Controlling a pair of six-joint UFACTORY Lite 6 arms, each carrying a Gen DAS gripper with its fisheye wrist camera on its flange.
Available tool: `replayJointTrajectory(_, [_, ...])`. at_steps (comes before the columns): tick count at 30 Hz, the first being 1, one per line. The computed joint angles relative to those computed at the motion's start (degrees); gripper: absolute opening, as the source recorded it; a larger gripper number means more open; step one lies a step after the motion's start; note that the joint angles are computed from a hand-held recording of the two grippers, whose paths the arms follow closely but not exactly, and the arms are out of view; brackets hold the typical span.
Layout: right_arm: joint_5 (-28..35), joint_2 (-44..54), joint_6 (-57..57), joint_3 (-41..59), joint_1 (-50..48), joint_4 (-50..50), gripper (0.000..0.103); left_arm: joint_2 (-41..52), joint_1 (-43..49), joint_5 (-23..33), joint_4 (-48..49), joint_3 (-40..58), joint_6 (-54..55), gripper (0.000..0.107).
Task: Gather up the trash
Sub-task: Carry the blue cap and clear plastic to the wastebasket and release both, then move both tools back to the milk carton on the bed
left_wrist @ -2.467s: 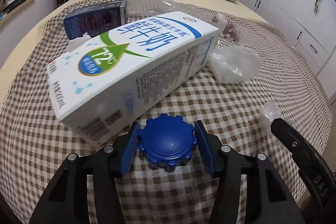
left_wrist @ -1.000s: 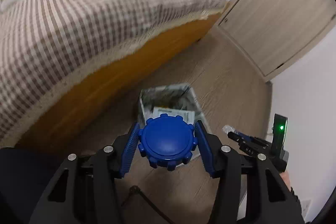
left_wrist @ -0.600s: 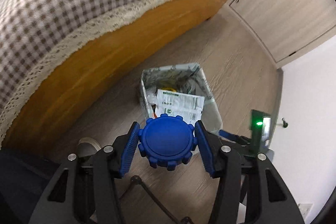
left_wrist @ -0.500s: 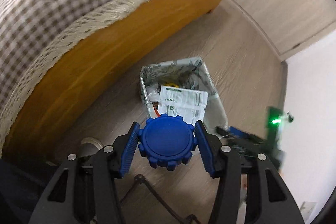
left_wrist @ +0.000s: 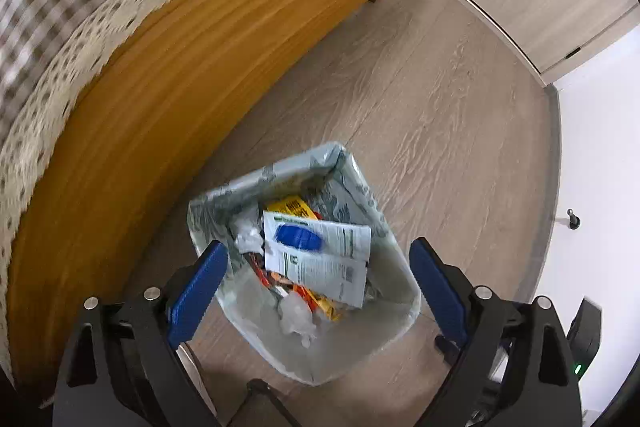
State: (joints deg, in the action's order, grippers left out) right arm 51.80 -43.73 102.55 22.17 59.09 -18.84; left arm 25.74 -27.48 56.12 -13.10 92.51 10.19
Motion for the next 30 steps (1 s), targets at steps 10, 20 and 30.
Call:
replayJointTrajectory(10, [-5.55,9.27,-2.04,3.94,2.04,0.89,0.062,-8.55,6.68,-1.54,1.05,-11.66,1.4,0.09])
replayJointTrajectory(20, [9.63,18.24,-6.63,23.46,4.9,-2.23,0.062,-19.64,18.24,8.72,-5.74,-5.21,13.74,0.09])
replayJointTrajectory(30, [27.71,46.72,-20.79,69.75,7.53,-12.04,0.067,-15.08,51.82,31.57,-22.54,26.05,32.01,0.093])
